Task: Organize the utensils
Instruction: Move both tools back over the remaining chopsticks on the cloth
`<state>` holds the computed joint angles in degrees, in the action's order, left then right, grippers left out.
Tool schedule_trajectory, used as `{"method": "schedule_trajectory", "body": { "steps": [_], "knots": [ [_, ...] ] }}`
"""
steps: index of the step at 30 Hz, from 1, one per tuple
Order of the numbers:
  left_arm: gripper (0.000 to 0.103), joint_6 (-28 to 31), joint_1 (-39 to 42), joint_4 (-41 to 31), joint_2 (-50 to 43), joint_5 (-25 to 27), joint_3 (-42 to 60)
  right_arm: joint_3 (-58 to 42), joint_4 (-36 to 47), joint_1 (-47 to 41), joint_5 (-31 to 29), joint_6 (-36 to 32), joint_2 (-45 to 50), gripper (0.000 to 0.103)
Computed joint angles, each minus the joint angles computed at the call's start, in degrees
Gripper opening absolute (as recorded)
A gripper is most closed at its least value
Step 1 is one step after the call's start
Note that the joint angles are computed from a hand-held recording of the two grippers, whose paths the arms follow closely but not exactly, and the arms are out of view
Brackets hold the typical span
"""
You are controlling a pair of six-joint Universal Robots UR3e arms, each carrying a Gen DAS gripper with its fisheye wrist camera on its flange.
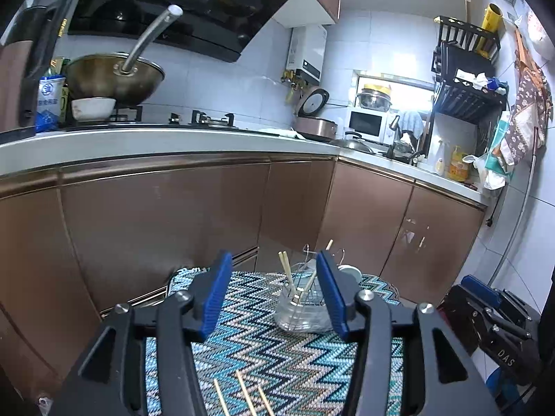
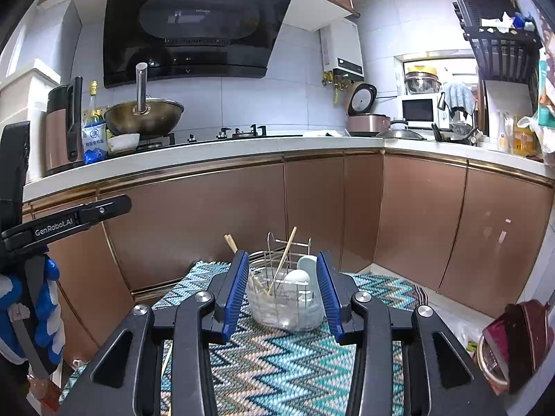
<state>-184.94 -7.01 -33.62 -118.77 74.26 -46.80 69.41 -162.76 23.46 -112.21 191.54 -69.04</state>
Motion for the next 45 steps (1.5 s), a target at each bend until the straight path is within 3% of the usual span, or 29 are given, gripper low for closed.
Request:
{"method": "schedule_trajectory", "body": {
  "steps": [10, 17, 24, 29, 35, 40, 45],
  "knots": [
    [0.05, 0.08, 3.41, 9.85, 15.34, 0.8, -23.11, 5.67, -0.65, 6.15, -4.64, 2.45, -3.9, 0.043],
    [0.05, 0.41, 6.61, 13.52, 22.89, -0.24, -32.36, 5.08, -0.57, 10.23, -8.23, 1.79, -4.46, 0.044],
    [0.05, 0.26, 11.9, 12.86, 30.71, -4.84, -39.78, 5.0, -0.46, 14.24, -12.17, 1.38, -5.32, 0.044],
    [0.05, 2.41, 15.86, 6.78, 33.29, -9.85, -41.23, 4.37, 1.25, 15.35, -12.25, 1.55, -5.76, 0.044],
    [0.049, 8.15, 17.72, -10.72, 28.7, -14.81, -35.26, 2.59, 8.27, 11.87, -2.81, 3.57, -4.81, 0.044],
    [0.047, 10.31, 14.63, -21.35, 17.7, -12.44, -25.87, 1.65, 13.77, 5.76, 12.52, 5.19, -1.03, 0.031],
    [0.04, 9.97, 11.48, -29.64, 4.42, -10.1, -13.97, -1.57, 17.15, 1.72, 22.24, 4.73, 5.4, 0.021]
  ]
}}
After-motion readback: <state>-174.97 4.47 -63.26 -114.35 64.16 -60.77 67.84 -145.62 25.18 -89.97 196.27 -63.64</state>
